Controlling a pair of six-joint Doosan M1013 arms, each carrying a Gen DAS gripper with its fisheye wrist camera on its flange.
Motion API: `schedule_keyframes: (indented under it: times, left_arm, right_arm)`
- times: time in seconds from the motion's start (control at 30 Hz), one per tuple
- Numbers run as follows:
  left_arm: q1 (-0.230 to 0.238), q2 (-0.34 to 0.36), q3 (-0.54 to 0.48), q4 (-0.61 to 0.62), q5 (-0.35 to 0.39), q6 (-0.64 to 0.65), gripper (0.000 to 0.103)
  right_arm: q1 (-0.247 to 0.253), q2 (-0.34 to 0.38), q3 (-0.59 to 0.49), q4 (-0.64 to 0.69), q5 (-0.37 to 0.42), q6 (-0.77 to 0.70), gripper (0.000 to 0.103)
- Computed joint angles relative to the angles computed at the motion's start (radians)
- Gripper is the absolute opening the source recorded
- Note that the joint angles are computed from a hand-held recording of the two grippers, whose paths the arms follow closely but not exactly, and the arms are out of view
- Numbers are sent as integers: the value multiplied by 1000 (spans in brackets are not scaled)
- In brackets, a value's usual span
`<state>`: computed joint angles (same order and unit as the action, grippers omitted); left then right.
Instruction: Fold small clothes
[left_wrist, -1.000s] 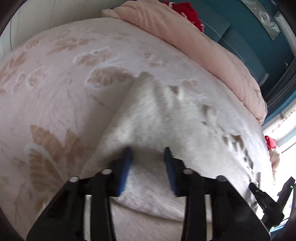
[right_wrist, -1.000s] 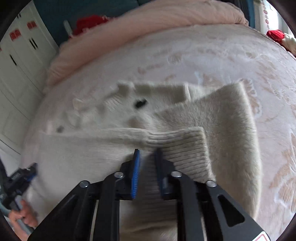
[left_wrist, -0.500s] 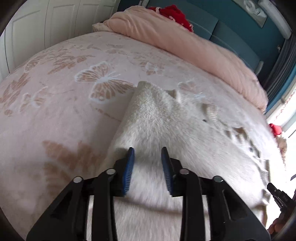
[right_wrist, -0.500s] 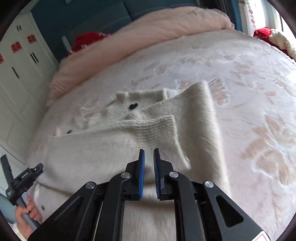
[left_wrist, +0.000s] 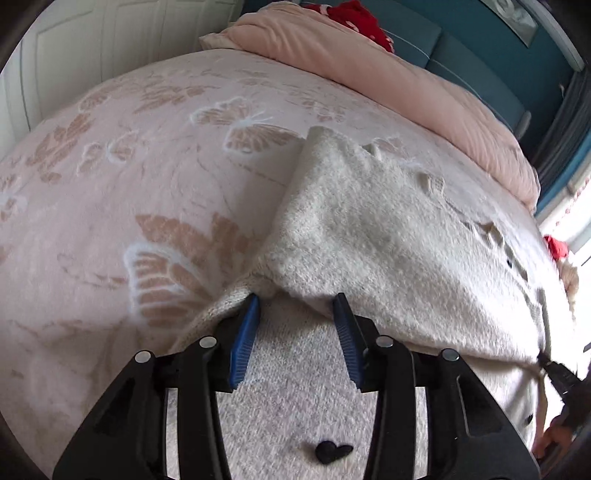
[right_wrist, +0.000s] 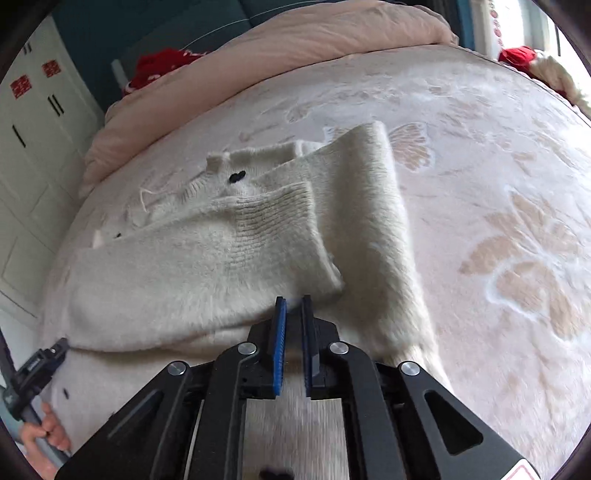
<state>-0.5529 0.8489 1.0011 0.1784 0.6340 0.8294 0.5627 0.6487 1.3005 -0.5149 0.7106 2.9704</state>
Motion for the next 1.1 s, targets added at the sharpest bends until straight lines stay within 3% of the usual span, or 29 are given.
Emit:
schedule_keyframes:
  times: [0.1,0.13,0.17,0.23,0.37,0.47,0.57,0.67,0.77,0.83,0.9,0.93,0.97,1.0,1.1]
  left_arm:
    - [9,-57,81,-53,-42,50,43]
    - [14,-92,136,-77,-66,67,45]
    - [18,-120,181,-107,-89,93,50]
    - [21,-177,270,-132,-116,121,56]
    - [12,-298,459,-147,-162,137,77]
    - [3,-351,554,-192,-172,155,82]
    - [5,-366,609,-366,-202,223,86]
    - [-13,-376,639,-291,-276,125,90]
    - [-14,-373,640,-381,-311,144,90]
    - [-9,-366,630,-519,-312,248,82]
    - [-12,-356,606,-524,-273,261,64]
    - [-12,-354,600,-512,-259,256,59]
    - [-13,-350,589,-475,-233,216,49]
    - [-11,-348,582,-475,-213,207,35]
    - [4,-358,587,-490,-175,171,14]
  right_arm:
    - [39,-77,91,-62,-6,47,27]
    - [56,-99,120,-84,15,69,47]
    - [75,-126,155,-105,32,101,59]
    - [112,-184,239,-105,38,154,62]
    - [170,-254,339,-24,71,198,66]
    - [198,-289,406,50,-11,239,67]
    - [219,-291,440,60,-109,291,72]
    - [234,-267,419,8,-131,337,80]
    - [231,-247,405,-34,-199,382,80]
    - [231,-236,391,-58,-206,397,80]
    - [226,-226,377,-58,-217,404,76]
    - [220,-224,374,-48,-225,388,62]
    - [216,-221,366,-25,-218,354,31]
    - [210,-218,358,12,-210,311,15]
    - [215,-230,344,-28,-178,324,13]
